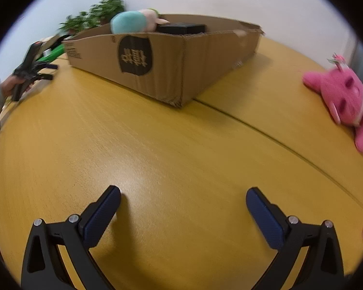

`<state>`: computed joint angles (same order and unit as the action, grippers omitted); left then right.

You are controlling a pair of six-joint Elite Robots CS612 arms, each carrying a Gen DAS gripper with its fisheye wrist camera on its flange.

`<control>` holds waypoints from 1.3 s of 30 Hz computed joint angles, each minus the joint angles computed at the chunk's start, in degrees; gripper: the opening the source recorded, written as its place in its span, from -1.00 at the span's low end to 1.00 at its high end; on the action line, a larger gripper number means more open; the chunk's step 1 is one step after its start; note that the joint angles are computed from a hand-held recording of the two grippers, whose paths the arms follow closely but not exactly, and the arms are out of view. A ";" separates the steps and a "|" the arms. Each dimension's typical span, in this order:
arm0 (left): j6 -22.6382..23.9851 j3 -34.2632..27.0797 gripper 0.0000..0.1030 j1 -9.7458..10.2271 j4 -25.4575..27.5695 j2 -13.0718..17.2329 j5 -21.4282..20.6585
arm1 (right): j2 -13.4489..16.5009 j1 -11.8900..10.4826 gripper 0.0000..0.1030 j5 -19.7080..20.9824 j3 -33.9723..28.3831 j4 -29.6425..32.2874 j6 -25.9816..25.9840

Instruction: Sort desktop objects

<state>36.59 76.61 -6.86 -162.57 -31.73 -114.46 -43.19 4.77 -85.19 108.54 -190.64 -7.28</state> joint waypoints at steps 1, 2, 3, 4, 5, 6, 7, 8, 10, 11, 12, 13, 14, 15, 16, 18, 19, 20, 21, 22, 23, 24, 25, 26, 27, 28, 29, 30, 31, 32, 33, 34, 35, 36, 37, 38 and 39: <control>0.90 -1.24 1.00 0.23 1.40 0.38 -0.42 | -0.14 -0.63 1.00 1.72 -0.33 0.85 -2.32; 0.80 -2.56 1.00 0.27 2.26 0.88 -0.26 | -0.05 -1.21 1.00 3.22 -0.71 1.47 -4.45; 0.15 -3.12 1.00 0.38 2.27 1.15 0.06 | 0.16 -1.72 1.00 4.49 -0.97 1.73 -6.25; -0.36 -3.55 1.00 0.44 2.26 1.39 0.30 | 0.36 -2.03 1.00 5.02 -1.18 1.80 -6.90; -0.63 -4.28 1.00 0.31 2.57 1.71 0.48 | 0.33 -2.29 1.00 4.98 -0.63 1.15 -6.54; -0.61 -4.30 1.00 0.27 2.46 1.74 0.57 | 0.43 -2.17 1.00 4.38 -0.76 1.00 -5.70; -0.58 -4.43 1.00 0.25 2.46 1.81 0.65 | -0.13 -2.82 1.00 4.93 0.24 0.72 -6.14; -0.58 -4.45 1.00 0.26 2.49 1.82 0.62 | -0.19 -2.85 1.00 4.94 0.37 0.66 -6.17; -0.60 -4.40 1.00 0.27 2.42 1.82 0.60 | -0.23 -3.00 1.00 5.11 0.54 0.55 -6.33; -0.60 -4.38 1.00 0.28 2.42 1.81 0.60 | -0.29 -3.02 1.00 5.13 0.69 0.46 -6.35; -0.62 -4.33 1.00 0.27 2.38 1.78 0.62 | -0.26 -2.98 1.00 5.07 0.58 0.53 -6.34; -0.62 -4.33 1.00 0.27 2.38 1.78 0.62 | -0.25 -2.98 1.00 5.05 0.52 0.59 -6.34; -0.62 -4.33 1.00 0.27 2.38 1.78 0.62 | -0.25 -2.97 1.00 5.05 0.51 0.58 -6.33; -0.65 -4.31 1.00 0.27 2.34 1.78 0.62 | -0.31 -2.99 1.00 5.06 0.68 0.48 -6.35; -0.66 -4.32 1.00 0.26 2.34 1.78 0.63 | -0.26 -2.96 1.00 5.01 0.52 0.59 -6.32; -0.68 -4.28 1.00 0.26 2.30 1.76 0.63 | -0.32 -2.98 1.00 5.02 0.65 0.51 -6.34; -0.69 -4.22 1.00 0.25 2.25 1.74 0.64 | -0.26 -2.94 1.00 4.98 0.52 0.58 -6.30; -0.69 -4.20 1.00 0.25 2.24 1.73 0.64 | -0.26 -2.94 1.00 4.97 0.50 0.60 -6.31; -0.70 -4.24 1.00 0.25 2.26 1.75 0.64 | -0.28 -2.94 1.00 4.96 0.54 0.58 -6.30; -0.70 -4.24 1.00 0.25 2.26 1.75 0.64 | -0.27 -2.93 1.00 4.95 0.51 0.59 -6.30; -0.71 -4.17 1.00 0.25 2.20 1.72 0.65 | -0.27 -2.93 1.00 4.95 0.51 0.59 -6.30; -0.72 -4.20 1.00 0.24 2.22 1.73 0.65 | -0.32 -2.93 1.00 4.95 0.66 0.49 -6.30; -0.73 -4.16 1.00 0.24 2.19 1.71 0.66 | -0.27 -2.92 1.00 4.91 0.50 0.60 -6.30; -0.75 -4.13 1.00 0.24 2.15 1.70 0.65 | -0.27 -2.92 1.00 4.92 0.49 0.60 -6.30; -0.75 -4.16 1.00 0.24 2.18 1.71 0.65 | -0.28 -2.91 1.00 4.92 0.53 0.57 -6.29; -0.75 -4.13 1.00 0.24 2.15 1.70 0.66 | -0.27 -2.90 1.00 4.90 0.50 0.58 -6.28; -0.76 -4.11 1.00 0.24 2.13 1.69 0.66 | -0.31 -2.91 1.00 4.90 0.62 0.52 -6.29; -0.76 -4.11 1.00 0.24 2.13 1.69 0.66 | -0.28 -2.90 1.00 4.88 0.51 0.59 -6.28; -0.76 -4.11 1.00 0.24 2.13 1.69 0.66 | -0.28 -2.90 1.00 4.88 0.51 0.59 -6.28; -0.78 -4.11 1.00 0.23 2.12 1.69 0.66 | -0.27 -2.90 1.00 4.88 0.49 0.59 -6.28; -0.78 -4.08 1.00 0.24 2.10 1.68 0.66 | -0.29 -2.89 1.00 4.87 0.53 0.57 -6.27; -0.78 -4.12 1.00 0.24 2.13 1.69 0.65 | -0.27 -2.88 1.00 4.86 0.49 0.59 -6.27; -0.79 -4.06 1.00 0.23 2.08 1.66 0.67 | -0.31 -2.88 1.00 4.86 0.60 0.52 -6.27; -0.79 -4.10 1.00 0.23 2.10 1.68 0.66 | -0.33 -2.89 1.00 4.86 0.64 0.49 -6.27; -0.79 -4.11 1.00 0.24 2.12 1.69 0.66 | -0.28 -2.88 1.00 4.83 0.48 0.59 -6.27; -0.81 -4.03 1.00 0.23 2.06 1.65 0.67 | -0.28 -2.88 1.00 4.83 0.48 0.59 -6.27; -0.81 -4.02 1.00 0.23 2.05 1.64 0.67 | -0.32 -2.88 1.00 4.85 0.62 0.50 -6.26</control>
<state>35.78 72.59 -6.63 -160.52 -30.09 -113.79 -43.51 1.89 -80.35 109.16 -190.14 -13.54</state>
